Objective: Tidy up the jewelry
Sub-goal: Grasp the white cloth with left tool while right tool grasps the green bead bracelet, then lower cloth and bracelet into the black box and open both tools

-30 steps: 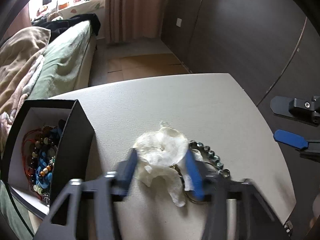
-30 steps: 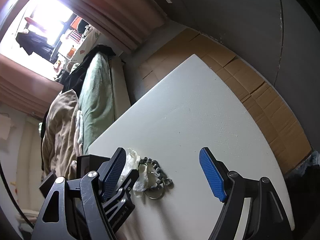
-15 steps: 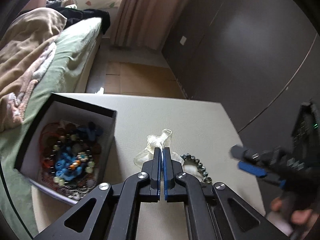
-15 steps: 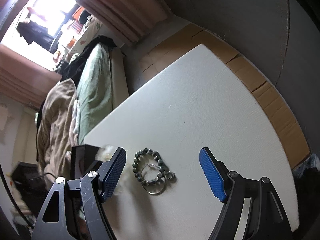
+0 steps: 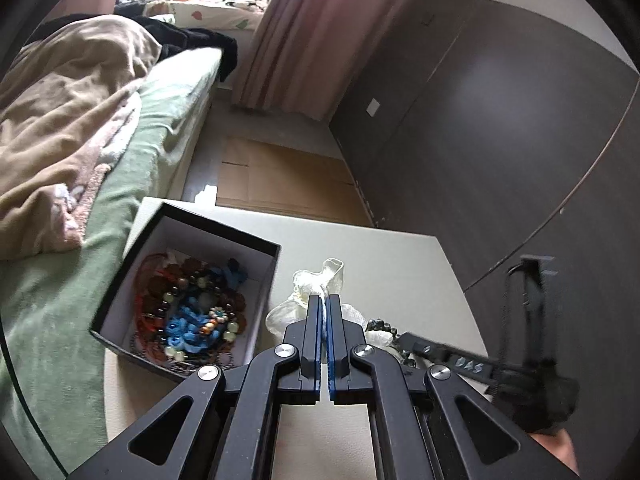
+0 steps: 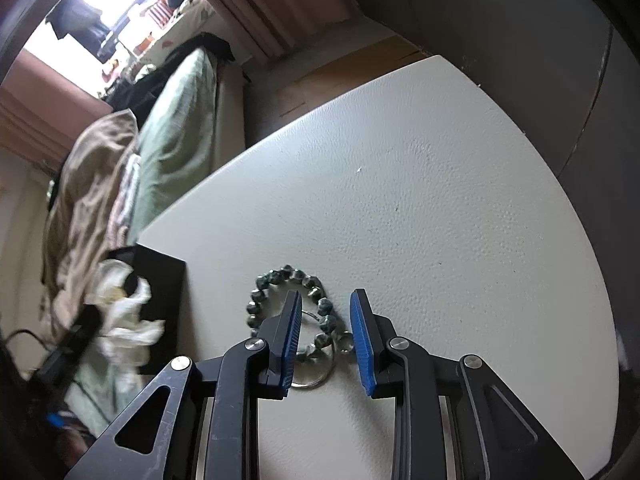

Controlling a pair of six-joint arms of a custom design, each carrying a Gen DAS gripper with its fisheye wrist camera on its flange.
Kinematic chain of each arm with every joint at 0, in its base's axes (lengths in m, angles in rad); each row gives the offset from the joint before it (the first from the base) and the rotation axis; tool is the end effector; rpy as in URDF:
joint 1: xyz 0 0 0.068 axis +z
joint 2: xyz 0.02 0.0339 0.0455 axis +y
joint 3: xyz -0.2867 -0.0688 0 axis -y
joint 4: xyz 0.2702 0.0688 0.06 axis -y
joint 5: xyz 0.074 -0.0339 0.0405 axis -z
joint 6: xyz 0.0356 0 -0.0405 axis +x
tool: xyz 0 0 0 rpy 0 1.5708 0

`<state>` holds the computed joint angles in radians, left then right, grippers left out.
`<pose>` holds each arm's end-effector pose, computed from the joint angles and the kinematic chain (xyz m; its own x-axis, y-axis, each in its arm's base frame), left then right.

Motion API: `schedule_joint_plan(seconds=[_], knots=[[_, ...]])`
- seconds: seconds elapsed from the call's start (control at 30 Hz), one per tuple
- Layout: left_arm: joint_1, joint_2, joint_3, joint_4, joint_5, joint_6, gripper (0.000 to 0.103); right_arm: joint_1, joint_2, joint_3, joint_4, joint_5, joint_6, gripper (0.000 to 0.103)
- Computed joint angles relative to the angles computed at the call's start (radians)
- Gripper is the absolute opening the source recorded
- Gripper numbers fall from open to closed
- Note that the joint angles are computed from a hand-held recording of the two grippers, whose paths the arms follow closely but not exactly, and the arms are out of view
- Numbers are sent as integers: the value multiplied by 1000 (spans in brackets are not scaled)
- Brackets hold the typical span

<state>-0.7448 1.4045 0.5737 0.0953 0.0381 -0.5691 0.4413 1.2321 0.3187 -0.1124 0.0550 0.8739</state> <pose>0.2052 -0.1910 0.1636 -0.7917 -0.0025 -0.6109 0.3222 0.8478 -0.4211 0.1764 0.0811 0.1130 -0.8035 0.4672 -0.3688 0.3357 0.8674 0.3674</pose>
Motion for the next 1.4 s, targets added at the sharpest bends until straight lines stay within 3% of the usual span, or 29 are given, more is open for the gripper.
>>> schedule_joint_plan(seconds=[0.17,0.37,0.47,0.6,0.9,1.1,1.3,1.4], knots=[[52,-65,-28,-16,22,-9,1,76,87,55,-21,82,9,21],[117,-147,-61,-44,49,-13,1,132,128,103,-79,154,0,20],[144,-185,-73,-64,54,-6,1,139,120,101,-99,175,-5,13],[182,-249,-96,-96,49,4,1,87,2,16,-23,58,17,12],[275,-301,-133,-100,104,5,1,232,-253,20,-116,165,76,11],[295,-245,-126,-57,148,-5,1,298,-312,49,-109,208,86,11],[283,-116,-80,-35,161,-19,2,299,-271,75,-35,191,65,11],[289,-56,-43,-62,209,-16,9,305,-232,86,16,172,52,11]])
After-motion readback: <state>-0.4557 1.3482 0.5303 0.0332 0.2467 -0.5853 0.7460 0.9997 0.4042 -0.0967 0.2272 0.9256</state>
